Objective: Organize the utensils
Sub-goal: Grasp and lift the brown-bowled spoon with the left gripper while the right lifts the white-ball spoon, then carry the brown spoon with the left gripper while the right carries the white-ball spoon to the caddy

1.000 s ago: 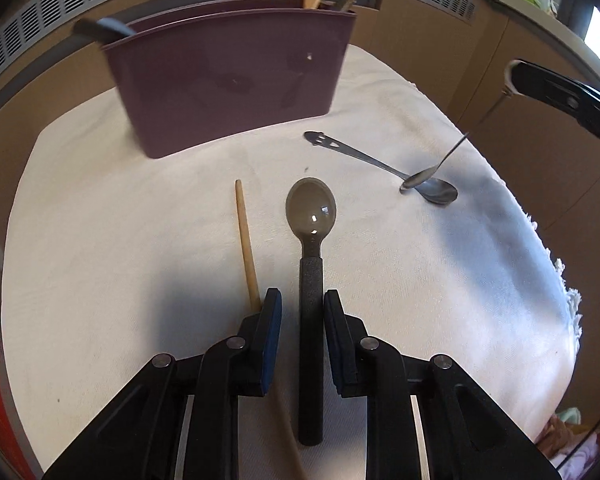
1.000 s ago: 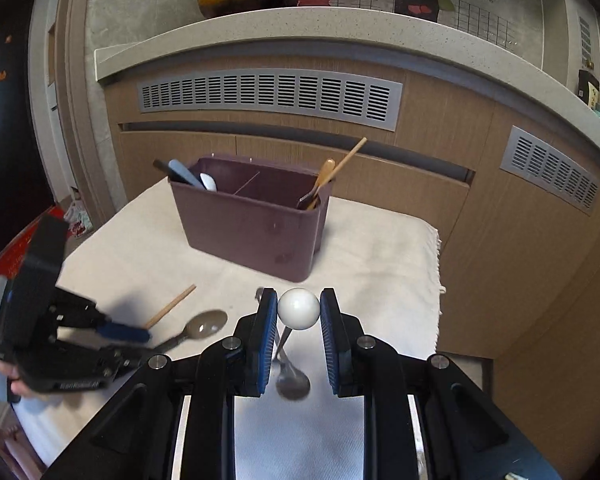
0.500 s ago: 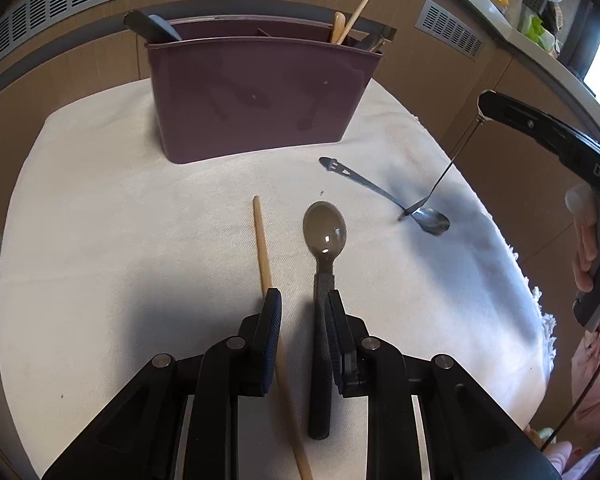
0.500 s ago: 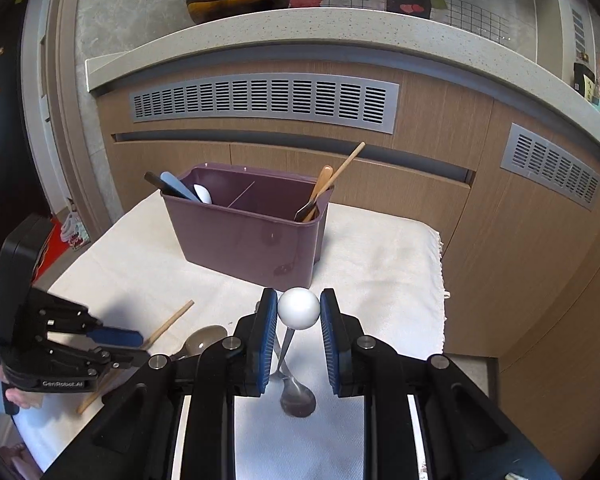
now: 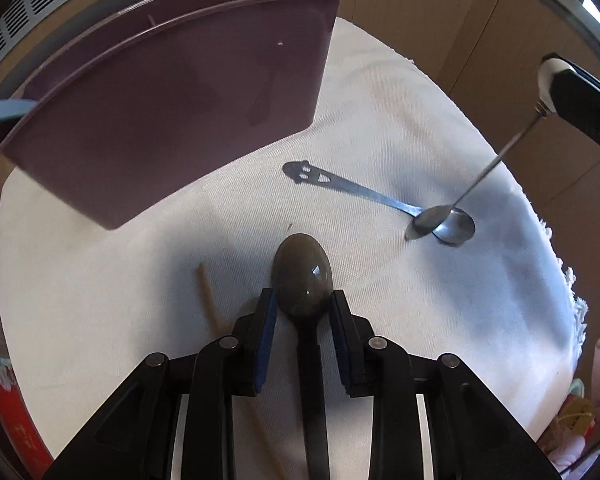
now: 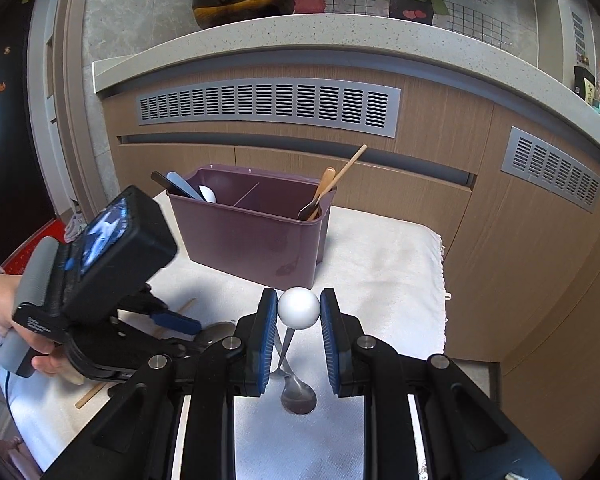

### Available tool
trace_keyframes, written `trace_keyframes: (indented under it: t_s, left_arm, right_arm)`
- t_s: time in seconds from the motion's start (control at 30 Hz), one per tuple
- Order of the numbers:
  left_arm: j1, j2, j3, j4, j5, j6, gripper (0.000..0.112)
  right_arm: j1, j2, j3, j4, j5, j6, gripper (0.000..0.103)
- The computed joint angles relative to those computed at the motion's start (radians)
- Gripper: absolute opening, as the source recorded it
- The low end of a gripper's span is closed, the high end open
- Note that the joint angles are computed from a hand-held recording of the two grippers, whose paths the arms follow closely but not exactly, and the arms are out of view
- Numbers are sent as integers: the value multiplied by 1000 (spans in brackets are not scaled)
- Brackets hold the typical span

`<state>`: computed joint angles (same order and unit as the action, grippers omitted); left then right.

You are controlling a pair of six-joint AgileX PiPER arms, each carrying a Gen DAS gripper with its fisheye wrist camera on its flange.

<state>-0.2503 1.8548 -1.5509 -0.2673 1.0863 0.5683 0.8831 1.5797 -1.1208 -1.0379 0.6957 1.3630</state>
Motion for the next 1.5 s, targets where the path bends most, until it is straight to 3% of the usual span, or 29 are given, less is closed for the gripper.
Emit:
trace_keyframes:
  t_s: [0.2, 0.33, 0.47, 0.53, 0.7, 0.87, 0.93, 0.97, 1.0, 1.03, 1.17, 1.27, 1.33, 1.37, 1.4, 1.5]
  left_arm:
    - [0, -35, 66, -40, -98, 17, 28]
    - [72, -147, 189, -203, -167, 116, 28]
    - [163, -275, 280, -355, -174, 216, 27]
    - [212, -336, 305, -414, -165, 270, 5]
    - [267, -415, 312, -490, -147, 313, 3]
    - [254, -335, 258, -421, -165, 204, 7]
    - [238, -273, 214, -329, -154, 85, 20]
    - [234, -223, 171, -280, -126, 17, 39]
    - [234, -192, 151, -258, -118, -24, 52]
    - [237, -174, 145, -249, -121, -45, 53]
    - [183, -90, 102, -123, -159, -209, 53]
    - [139, -45, 84, -59, -168, -271, 53]
    - [104, -33, 104, -9, -213, -297, 53]
    - [94, -38, 120, 2, -234, -301, 50]
    - [88, -53, 155, -5, -277, -286, 32]
    - [104, -122, 273, -88, -383, -170, 33]
  right_arm:
    - [5, -10, 4, 7, 3, -2, 19]
    - [24, -27, 8, 7, 23, -2, 19]
    - [61, -45, -2, 1, 71, -8, 19]
    - [79, -52, -10, 1, 98, -16, 19]
    - [122, -58, -36, 4, 160, -44, 19]
    - [136, -63, -36, 25, 173, -53, 19]
    - [131, -61, -35, 36, 169, -58, 19]
    - [128, -60, -33, 40, 162, -58, 19]
    - [123, -61, -29, 41, 153, -55, 19]
    - [120, -62, -26, 41, 146, -53, 19]
    - [115, -53, -28, 43, 132, -46, 19]
    - [114, -45, -29, 39, 130, -42, 19]
    - [114, -40, -27, 35, 128, -39, 19]
    - [114, -39, -26, 35, 126, -39, 19]
    - [117, -39, -23, 35, 125, -38, 19]
    - [120, -45, -18, 36, 122, -42, 19]
